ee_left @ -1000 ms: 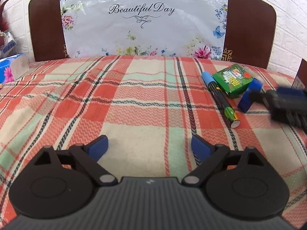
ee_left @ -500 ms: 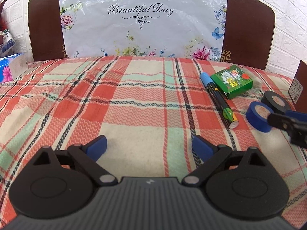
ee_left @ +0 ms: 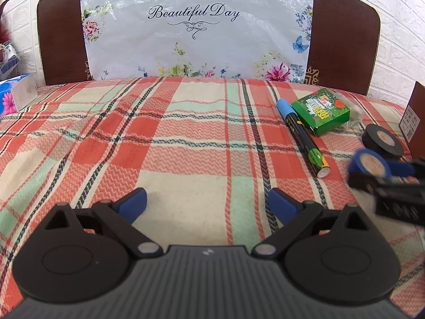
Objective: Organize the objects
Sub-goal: 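Grasp the blue tape roll by its rim with the left gripper, then place the blue tape roll into the brown box and release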
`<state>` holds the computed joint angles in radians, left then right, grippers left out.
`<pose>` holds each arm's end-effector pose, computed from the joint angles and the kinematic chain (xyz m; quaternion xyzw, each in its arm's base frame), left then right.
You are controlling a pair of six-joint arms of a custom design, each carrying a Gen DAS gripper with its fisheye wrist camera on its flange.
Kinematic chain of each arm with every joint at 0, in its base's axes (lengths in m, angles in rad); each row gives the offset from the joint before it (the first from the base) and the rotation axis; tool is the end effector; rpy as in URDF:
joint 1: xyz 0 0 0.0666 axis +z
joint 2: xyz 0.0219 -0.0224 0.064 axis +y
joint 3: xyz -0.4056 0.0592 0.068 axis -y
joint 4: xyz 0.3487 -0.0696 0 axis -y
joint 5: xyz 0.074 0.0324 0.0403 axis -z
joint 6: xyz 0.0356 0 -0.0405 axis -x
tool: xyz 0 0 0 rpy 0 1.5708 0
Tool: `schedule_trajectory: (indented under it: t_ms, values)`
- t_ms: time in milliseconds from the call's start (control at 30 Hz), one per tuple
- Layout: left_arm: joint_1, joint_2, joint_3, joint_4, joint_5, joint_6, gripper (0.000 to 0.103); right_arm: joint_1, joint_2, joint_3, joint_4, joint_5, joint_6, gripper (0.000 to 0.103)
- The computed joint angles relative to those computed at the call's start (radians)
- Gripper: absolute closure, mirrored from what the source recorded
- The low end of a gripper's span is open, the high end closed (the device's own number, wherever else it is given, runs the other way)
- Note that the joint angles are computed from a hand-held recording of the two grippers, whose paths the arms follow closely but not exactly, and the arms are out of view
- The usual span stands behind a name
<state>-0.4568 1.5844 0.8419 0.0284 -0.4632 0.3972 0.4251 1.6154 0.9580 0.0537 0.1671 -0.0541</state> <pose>0.3947 -0.1767 0.2300 -0.0689 0.8878 0.0226 0.4544 0.4341 0.1896 0.2576 -0.1246 0.8743 0.0382 0.4676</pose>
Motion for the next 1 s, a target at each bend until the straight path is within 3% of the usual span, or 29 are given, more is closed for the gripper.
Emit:
schedule_trajectory:
  t_ms: [233, 267, 333, 467, 600, 800, 900, 967, 1000]
  values:
    - [0.000, 0.000, 0.005, -0.011, 0.001, -0.001, 0.004, 0.024, -0.179, -0.209, 0.025, 0.026, -0.023, 0.048]
    - [0.002, -0.001, 0.010, -0.023, 0.005, -0.001, 0.004, 0.029, -0.203, -0.235, 0.027, 0.036, -0.034, 0.045]
    - [0.005, -0.008, 0.029, -0.070, 0.028, 0.000, 0.005, 0.035, -0.245, -0.280, 0.028, 0.056, -0.060, 0.030]
    - [-0.017, -0.061, 0.054, -0.151, 0.194, 0.050, 0.012, 0.028, -0.274, -0.311, 0.026, 0.067, -0.098, 0.027]
    - [-0.082, -0.076, 0.120, -0.235, 0.325, 0.042, 0.016, 0.043, -0.261, -0.302, 0.025, 0.097, -0.080, 0.027]
    - [-0.103, -0.007, 0.224, -0.339, 0.528, 0.125, 0.040, 0.025, -0.231, -0.278, 0.036, 0.068, -0.039, 0.030]
    - [-0.119, 0.042, 0.267, -0.400, 0.549, 0.112, 0.057, 0.013, -0.215, -0.269, 0.049, 0.045, -0.035, 0.035]
    - [-0.126, 0.048, 0.258, -0.380, 0.532, 0.103, 0.064, -0.001, -0.204, -0.262, 0.052, 0.010, -0.033, 0.039]
    - [-0.123, 0.048, 0.255, -0.374, 0.538, 0.105, 0.067, -0.006, -0.201, -0.261, 0.059, -0.007, -0.027, 0.049]
